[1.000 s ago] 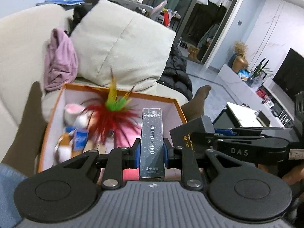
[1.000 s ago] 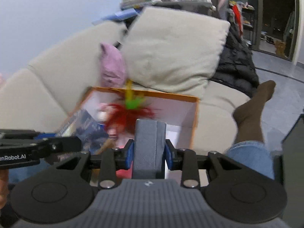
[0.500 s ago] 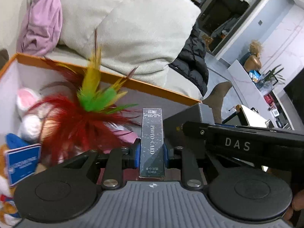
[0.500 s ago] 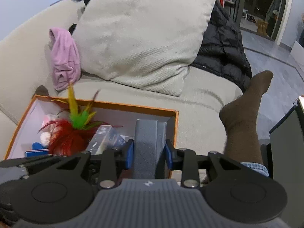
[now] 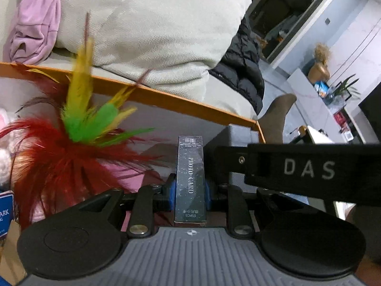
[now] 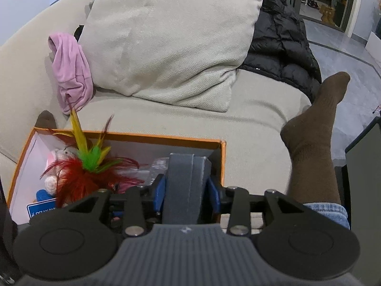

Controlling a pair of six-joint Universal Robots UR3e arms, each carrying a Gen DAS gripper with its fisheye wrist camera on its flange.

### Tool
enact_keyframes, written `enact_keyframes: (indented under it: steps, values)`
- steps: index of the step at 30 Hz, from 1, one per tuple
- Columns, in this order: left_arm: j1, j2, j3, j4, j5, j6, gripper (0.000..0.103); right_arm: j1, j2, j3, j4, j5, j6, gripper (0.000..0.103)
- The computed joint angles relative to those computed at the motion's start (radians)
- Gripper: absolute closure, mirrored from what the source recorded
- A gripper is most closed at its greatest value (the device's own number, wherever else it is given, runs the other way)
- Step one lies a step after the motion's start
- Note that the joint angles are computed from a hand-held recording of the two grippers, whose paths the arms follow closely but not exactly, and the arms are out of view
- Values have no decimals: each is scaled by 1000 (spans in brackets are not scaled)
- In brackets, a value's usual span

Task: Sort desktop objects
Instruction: 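Lower both dark boxes into the orange box and open both tools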

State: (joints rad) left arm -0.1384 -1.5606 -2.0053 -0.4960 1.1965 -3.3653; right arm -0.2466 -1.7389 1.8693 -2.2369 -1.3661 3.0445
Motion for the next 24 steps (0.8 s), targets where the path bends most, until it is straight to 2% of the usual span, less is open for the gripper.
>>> enact_keyframes:
  steps: [5, 9, 10, 13, 19, 21, 24]
  values:
    - [11, 10, -8, -12, -10, -5, 77, -50, -29, -4, 51, 67, -11, 60]
    - [-4, -12, 38, -67, 25, -27, 77, -50, -65, 12, 43, 66, -22, 60]
    - [2, -14, 37, -68, 16, -33, 77, -48, -70, 16, 43, 60, -24, 61]
    - [7, -21, 41, -67, 10, -56, 77, -66, -77, 25, 52, 71, -36, 78]
    - [-39, -71, 91, -41, 57, -68, 74, -127, -147, 87, 32, 130, -47, 79]
    - [-32, -52, 70, -18, 41, -59, 74, -130, -169, 103, 17, 125, -51, 78]
    - [-12, -25, 73, -61, 10, -32, 74, -129, -200, 127, -18, 110, -63, 77]
